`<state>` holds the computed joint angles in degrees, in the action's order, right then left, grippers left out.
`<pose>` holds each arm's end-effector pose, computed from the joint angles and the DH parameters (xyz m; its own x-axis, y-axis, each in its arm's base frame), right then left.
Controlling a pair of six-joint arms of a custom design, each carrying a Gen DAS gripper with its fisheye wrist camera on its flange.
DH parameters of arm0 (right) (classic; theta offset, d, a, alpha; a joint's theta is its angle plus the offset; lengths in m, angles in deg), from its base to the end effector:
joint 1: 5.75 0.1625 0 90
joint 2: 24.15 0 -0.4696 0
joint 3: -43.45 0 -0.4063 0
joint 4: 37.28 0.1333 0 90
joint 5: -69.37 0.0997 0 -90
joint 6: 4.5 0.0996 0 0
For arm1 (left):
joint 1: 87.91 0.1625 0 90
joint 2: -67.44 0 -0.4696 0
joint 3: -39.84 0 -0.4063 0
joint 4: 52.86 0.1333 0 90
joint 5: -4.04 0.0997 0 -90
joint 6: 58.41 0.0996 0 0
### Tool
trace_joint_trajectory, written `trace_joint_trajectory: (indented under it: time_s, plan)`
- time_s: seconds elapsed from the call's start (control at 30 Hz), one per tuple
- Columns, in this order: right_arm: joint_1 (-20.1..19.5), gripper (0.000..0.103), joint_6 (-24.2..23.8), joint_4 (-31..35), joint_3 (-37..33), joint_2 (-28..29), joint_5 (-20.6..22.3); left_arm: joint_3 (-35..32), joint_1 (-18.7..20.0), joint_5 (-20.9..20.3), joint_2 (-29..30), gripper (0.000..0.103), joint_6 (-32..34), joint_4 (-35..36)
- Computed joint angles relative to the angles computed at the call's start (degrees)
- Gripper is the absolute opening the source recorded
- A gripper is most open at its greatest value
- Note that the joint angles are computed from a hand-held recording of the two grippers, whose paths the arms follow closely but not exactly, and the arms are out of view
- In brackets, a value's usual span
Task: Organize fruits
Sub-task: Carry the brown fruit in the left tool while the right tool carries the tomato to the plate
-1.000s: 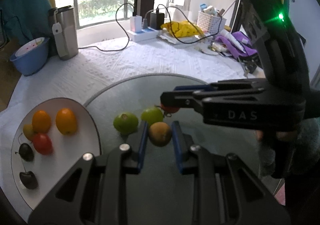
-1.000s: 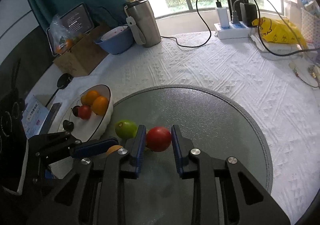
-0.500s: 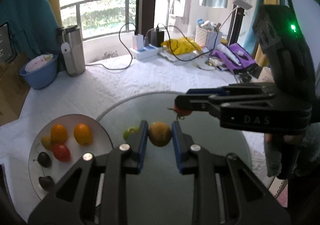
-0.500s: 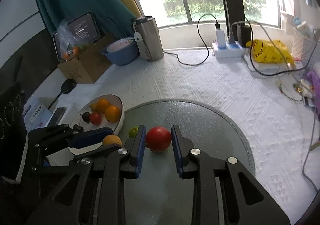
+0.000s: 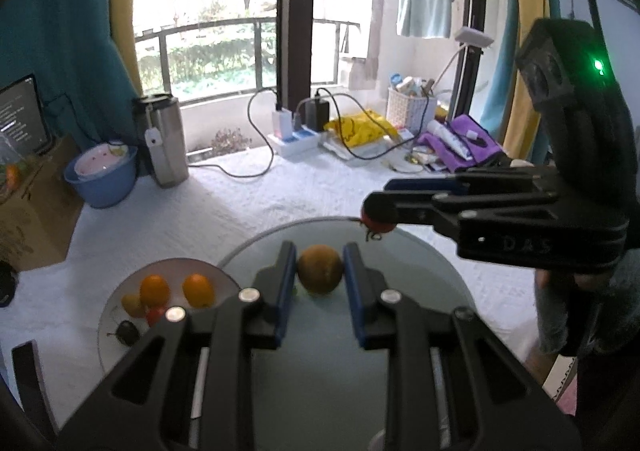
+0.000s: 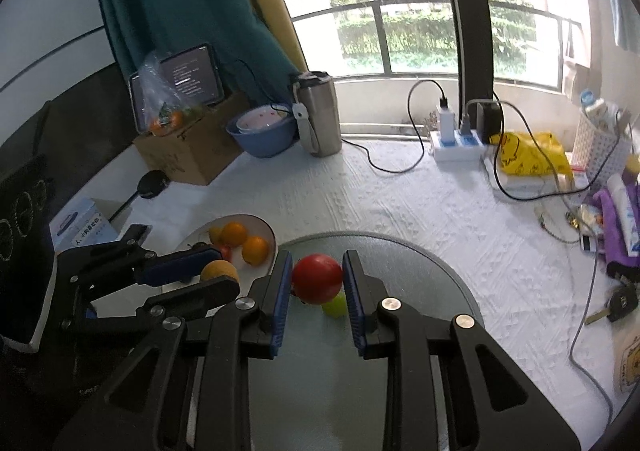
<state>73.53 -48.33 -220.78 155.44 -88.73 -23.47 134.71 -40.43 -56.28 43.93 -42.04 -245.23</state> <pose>0.0113 -0.6305 0.2903 -0.7925 -0.3126 0.5237 -0.5819 0.6445 -0.4959 -0.3321 -0.6324 -0.0580 -0.6165 0.5610 -0.5524 0.7848 0.4936 -0.3747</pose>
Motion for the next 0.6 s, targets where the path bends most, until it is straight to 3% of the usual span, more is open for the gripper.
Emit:
trace_joint_trajectory:
  time_s: [0.6]
  plan:
    - [6.6, 0.028, -1.2, -0.8, -1.6, 4.0, -3.8, 6.2, 2.0, 1.9, -6.2, 0.025, 0.6, -5.6]
